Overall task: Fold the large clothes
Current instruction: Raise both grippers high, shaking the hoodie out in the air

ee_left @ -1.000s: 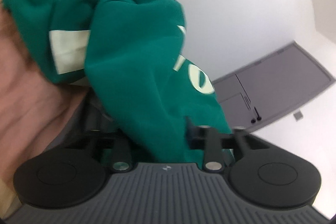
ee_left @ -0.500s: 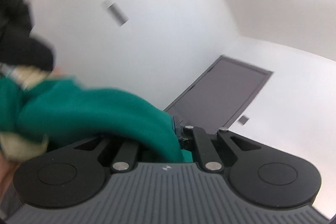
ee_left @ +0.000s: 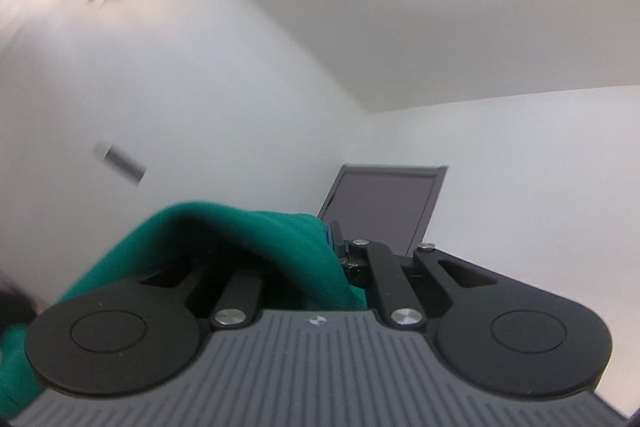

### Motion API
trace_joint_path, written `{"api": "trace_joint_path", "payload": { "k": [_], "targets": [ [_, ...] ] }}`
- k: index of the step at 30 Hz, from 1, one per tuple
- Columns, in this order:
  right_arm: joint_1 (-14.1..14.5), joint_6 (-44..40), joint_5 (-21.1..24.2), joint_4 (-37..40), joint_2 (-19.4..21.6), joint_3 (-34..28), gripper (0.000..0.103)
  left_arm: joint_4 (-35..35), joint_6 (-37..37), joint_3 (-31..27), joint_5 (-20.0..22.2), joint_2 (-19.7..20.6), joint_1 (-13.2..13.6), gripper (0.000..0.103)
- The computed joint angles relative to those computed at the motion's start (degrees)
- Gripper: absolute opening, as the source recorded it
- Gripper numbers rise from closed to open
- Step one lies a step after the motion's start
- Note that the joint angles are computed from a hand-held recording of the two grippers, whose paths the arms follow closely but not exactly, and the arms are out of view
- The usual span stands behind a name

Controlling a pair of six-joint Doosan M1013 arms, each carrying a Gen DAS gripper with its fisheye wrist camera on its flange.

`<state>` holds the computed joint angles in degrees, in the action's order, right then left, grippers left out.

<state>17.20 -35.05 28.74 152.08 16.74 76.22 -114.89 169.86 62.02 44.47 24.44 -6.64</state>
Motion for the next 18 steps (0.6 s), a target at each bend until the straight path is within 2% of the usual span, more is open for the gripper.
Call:
{"api": "trace_joint_path", "payload": {
  "k": [3, 6, 9, 10, 11, 12, 16, 18],
  "targets": [
    [0.1, -1.6, -0.8, 0.3, -0.3, -3.5, 0.012, 2.5, -4.0, -5.0, -1.3, 0.0, -0.3, 0.010],
    [0.2, -7.3, -2.1, 3.3, 0.1, -7.1, 0.012, 6.8, -6.4, -10.0, -3.2, 1.0, -0.7, 0.010],
    [0.4, -11.3, -7.7, 5.1, 1.6, -10.5, 0.012, 14.5, -12.2, -12.6, -5.3, 2.0, -1.1, 0.010],
    [0.5, -12.4, -10.2, 6.3, 2.2, -11.2, 0.012, 18.6, -15.7, -13.9, -5.9, 3.0, -1.4, 0.010],
    [0.7, -16.5, -15.6, 10.4, 2.5, -11.7, 0.012, 21.7, -18.4, -14.9, -6.3, 4.0, -1.7, 0.010],
    [0.6, -19.8, -18.0, 13.1, 3.1, -11.7, 0.012, 24.7, -21.1, -16.1, -6.3, 5.5, -1.9, 0.010],
    [-0.7, -23.6, -20.9, 18.5, 5.7, -9.6, 0.012, 33.9, -29.5, -20.6, -6.2, 12.5, -2.9, 0.010],
    [-1.3, -30.3, -21.4, 26.1, 7.8, -9.4, 0.012, 36.8, -31.4, -23.2, -6.6, 15.9, -3.4, 0.010]
  ]
}}
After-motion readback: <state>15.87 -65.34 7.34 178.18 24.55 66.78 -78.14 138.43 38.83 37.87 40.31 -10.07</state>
